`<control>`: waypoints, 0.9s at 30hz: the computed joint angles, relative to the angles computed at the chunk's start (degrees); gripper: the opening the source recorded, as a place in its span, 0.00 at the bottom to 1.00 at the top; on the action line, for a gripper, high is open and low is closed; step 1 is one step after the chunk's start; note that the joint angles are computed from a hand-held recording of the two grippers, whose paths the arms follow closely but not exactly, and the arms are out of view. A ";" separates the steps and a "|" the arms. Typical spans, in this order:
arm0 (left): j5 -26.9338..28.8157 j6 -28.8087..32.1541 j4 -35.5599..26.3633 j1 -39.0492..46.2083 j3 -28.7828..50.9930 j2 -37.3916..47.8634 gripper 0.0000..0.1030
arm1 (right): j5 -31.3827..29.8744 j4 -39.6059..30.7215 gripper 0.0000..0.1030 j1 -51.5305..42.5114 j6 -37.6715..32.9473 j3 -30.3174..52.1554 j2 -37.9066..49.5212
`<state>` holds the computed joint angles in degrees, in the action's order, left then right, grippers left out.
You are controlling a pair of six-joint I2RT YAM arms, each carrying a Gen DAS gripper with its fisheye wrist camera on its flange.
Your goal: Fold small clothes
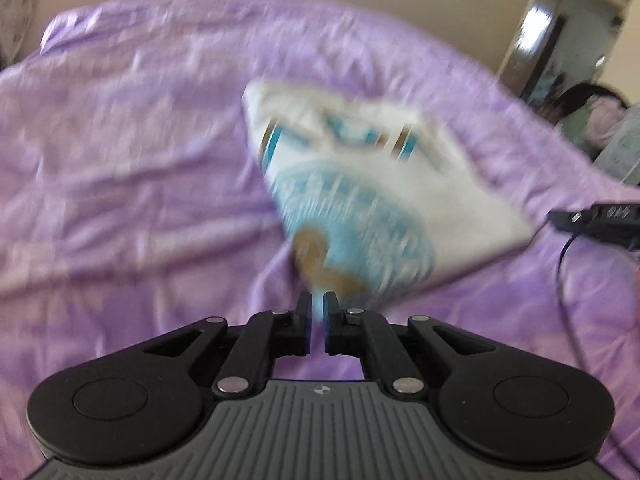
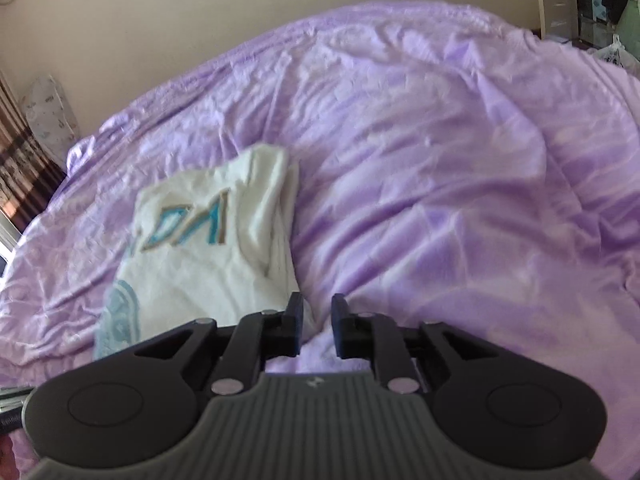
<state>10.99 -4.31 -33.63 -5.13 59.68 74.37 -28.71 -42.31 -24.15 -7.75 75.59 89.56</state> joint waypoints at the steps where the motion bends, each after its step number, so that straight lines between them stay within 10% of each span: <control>1: -0.29 0.18 1.10 -0.11 0.76 0.59 0.04 | -1.09 0.06 0.12 0.20 -0.74 0.49 -0.10; 27: -4.59 2.33 14.01 -3.39 2.84 15.50 0.14 | 10.46 12.95 0.12 14.10 -4.51 -0.20 11.11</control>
